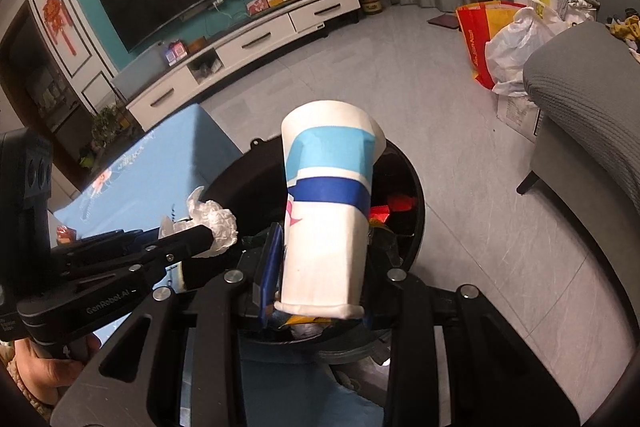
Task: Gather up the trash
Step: 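Carry the white tissue and paper cup in both tools over the bin, then lower both tools into the bin and open them to release tissue and cup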
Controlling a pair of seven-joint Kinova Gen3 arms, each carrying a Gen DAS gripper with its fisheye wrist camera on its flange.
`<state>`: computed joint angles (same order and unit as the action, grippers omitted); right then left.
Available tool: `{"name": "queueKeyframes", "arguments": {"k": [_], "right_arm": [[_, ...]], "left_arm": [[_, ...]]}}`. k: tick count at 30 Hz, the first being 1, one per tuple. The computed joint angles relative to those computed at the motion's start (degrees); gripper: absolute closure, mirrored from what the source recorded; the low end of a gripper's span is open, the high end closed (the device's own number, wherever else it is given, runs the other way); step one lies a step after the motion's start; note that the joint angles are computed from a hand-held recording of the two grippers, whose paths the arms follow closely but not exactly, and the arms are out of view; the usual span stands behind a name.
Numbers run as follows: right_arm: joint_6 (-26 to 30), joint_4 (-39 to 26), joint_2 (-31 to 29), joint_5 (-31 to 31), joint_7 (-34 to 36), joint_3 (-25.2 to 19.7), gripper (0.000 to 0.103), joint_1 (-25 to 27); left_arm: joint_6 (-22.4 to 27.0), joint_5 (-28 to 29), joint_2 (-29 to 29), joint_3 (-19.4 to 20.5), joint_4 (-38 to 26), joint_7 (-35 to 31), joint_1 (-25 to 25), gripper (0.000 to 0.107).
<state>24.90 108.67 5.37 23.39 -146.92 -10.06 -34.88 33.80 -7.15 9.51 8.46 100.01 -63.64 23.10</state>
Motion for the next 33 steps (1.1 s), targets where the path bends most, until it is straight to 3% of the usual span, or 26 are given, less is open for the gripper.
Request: {"name": "queueKeyframes", "arguments": {"k": [13, 33], "right_arm": [[6.54, -6.77, 6.26, -5.19, 10.15, 0.86, 0.07, -0.99], [10.46, -9.78, 8.94, -8.12, 13.18, 2.16, 0.07, -1.82]], "left_arm": [[4.79, -0.49, 6.09, -1.0, -4.67, -1.0, 0.78, 0.084], [10.82, 0.96, 10.44, -1.29, -10.51, -4.95, 1.44, 0.083]]}}
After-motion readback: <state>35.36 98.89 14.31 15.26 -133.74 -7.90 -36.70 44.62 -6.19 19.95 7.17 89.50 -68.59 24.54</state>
